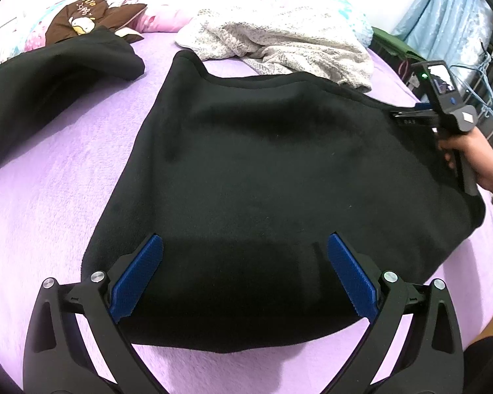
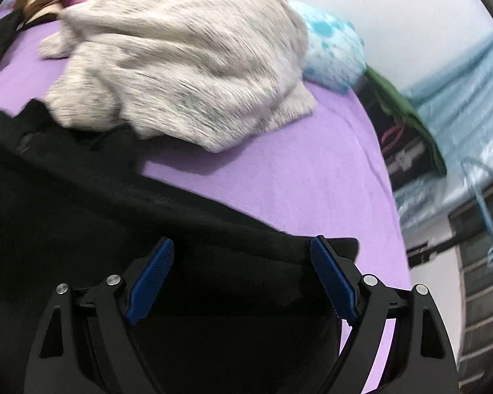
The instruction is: Fold large clothes
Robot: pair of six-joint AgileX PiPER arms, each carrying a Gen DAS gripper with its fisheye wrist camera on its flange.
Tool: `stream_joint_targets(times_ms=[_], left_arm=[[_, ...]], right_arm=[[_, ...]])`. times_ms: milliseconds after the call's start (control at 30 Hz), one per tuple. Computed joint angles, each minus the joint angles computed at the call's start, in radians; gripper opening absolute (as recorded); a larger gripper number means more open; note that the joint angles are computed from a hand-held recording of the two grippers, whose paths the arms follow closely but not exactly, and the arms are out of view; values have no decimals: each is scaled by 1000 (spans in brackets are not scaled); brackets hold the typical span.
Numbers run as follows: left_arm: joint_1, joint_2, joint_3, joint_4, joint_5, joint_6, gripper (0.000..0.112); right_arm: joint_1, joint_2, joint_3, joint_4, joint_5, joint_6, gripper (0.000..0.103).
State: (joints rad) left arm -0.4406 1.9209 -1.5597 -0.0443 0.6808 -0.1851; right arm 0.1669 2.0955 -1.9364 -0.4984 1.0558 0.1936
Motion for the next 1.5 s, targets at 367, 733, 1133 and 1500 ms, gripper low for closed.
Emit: stream_joint_targets(times_ms=[367, 733, 1133, 1500], left_arm=[[43, -21, -5, -77, 3, 39, 96], [302, -161, 168, -531, 33, 322, 96], [588, -74, 295, -1109, 341, 631, 96], [631, 100, 332, -1344, 532, 663, 96]], right_arm=[[26, -46, 93, -20, -27, 36, 87], [181, -518, 554, 160, -150, 51, 94], [437, -768, 780, 233, -134, 301, 95], [542, -756, 765, 233, -142, 406, 96]])
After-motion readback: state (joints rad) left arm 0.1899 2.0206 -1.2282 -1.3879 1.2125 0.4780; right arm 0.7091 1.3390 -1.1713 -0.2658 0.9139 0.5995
